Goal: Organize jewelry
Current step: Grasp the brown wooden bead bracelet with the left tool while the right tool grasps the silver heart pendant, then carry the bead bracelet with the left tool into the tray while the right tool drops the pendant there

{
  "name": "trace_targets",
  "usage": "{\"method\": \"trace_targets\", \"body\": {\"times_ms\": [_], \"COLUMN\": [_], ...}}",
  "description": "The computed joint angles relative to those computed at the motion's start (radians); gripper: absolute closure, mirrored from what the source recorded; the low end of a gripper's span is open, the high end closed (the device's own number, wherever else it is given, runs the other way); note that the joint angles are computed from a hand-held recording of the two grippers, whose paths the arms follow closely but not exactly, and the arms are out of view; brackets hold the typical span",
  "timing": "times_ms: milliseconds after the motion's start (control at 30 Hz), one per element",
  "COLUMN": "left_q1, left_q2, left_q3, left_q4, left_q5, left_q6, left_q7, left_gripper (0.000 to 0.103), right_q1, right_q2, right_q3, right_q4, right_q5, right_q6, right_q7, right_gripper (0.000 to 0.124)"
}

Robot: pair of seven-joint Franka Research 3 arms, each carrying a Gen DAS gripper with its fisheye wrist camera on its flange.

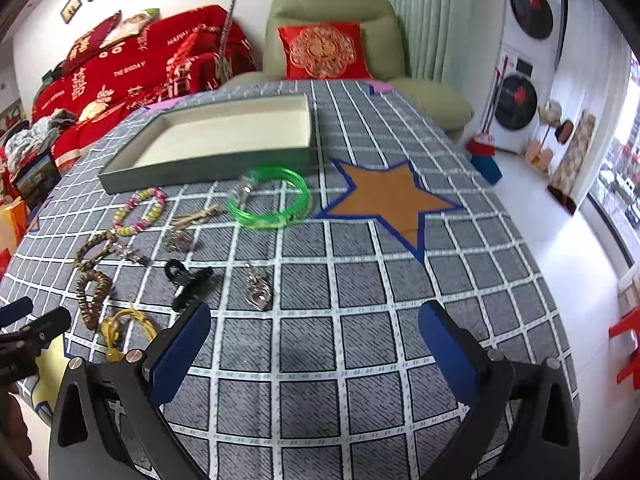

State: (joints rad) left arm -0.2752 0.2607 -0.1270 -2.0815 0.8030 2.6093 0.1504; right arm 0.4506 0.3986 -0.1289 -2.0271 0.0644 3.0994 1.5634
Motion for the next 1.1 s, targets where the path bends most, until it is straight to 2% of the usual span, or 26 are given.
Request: {"method": "trace_targets", "body": {"times_ms": [233,300,367,433,533,600,633,667,700,800,833,867,1033,1100], "left_q1": [0.021,0.015,0.016,0.003,-0.009,-0.008,-0.007,-0.005,0.001,0.011,0.007,0.010,0.009,0.012], "left_q2": [0.047,0.052,0.059,0.071,0.091,0.095,0.096,0.099,0.101,0.098,0.096,0.094,0.069,0.059], "left_q3": [-0.015,-0.008,-0.007,-0.002,-0.001,-0.003,-0.004,-0.005,-0.010,-0.013,-0.006,-0.006,0.005,0.006], "left_q4": [0.045,0.052,0.064,0.092,0.129,0.138,0.140,0.143,0.143,0.125,0.109,0.102,0.055,0.044], "left_q5": [-0.122,-0.128,-0.143,-0.138,-0.131,-0.134,-0.140,-0.145,-0.157,-0.184,-0.178,-0.187,-0.205,-0.216], "left_q6": [-0.011,-0.009,-0.006,-0.044,-0.078,-0.071,-0.063,-0.051,-0.031,0.039,0.072,0.093,0.177,0.200], "left_q7": [0.105,0.112,0.131,0.149,0.185,0.208,0.219,0.228,0.246,0.279,0.268,0.274,0.266,0.270], "left_gripper": [0.000,0.000,0.000,0.007,0.025,0.044,0.050,0.064,0.075,0.082,0.082,0.082,0.082,0.082], "right_q1": [0.010,0.011,0.008,-0.027,-0.045,-0.058,-0.067,-0.081,-0.083,-0.091,-0.095,-0.099,-0.162,-0.212], "right_q2": [0.054,0.069,0.085,0.096,0.109,0.118,0.121,0.125,0.129,0.141,0.144,0.145,0.134,0.126], "right_q3": [-0.003,0.000,0.007,0.048,0.074,0.093,0.105,0.124,0.128,0.143,0.147,0.152,0.212,0.261], "right_q4": [0.096,0.118,0.146,0.165,0.188,0.205,0.211,0.220,0.228,0.252,0.259,0.262,0.250,0.246], "right_q5": [-0.066,-0.088,-0.103,-0.087,-0.071,-0.057,-0.046,-0.029,-0.021,0.003,0.012,0.021,0.128,0.202], "right_q6": [-0.126,-0.149,-0.184,-0.206,-0.214,-0.223,-0.228,-0.235,-0.238,-0.254,-0.259,-0.263,-0.266,-0.278], "right_q7": [-0.002,-0.002,-0.002,-0.027,-0.047,-0.068,-0.081,-0.101,-0.109,-0.140,-0.149,-0.158,-0.227,-0.283], "right_gripper": [0.021,0.025,0.036,0.045,0.050,0.055,0.059,0.065,0.067,0.087,0.100,0.106,0.105,0.105]}}
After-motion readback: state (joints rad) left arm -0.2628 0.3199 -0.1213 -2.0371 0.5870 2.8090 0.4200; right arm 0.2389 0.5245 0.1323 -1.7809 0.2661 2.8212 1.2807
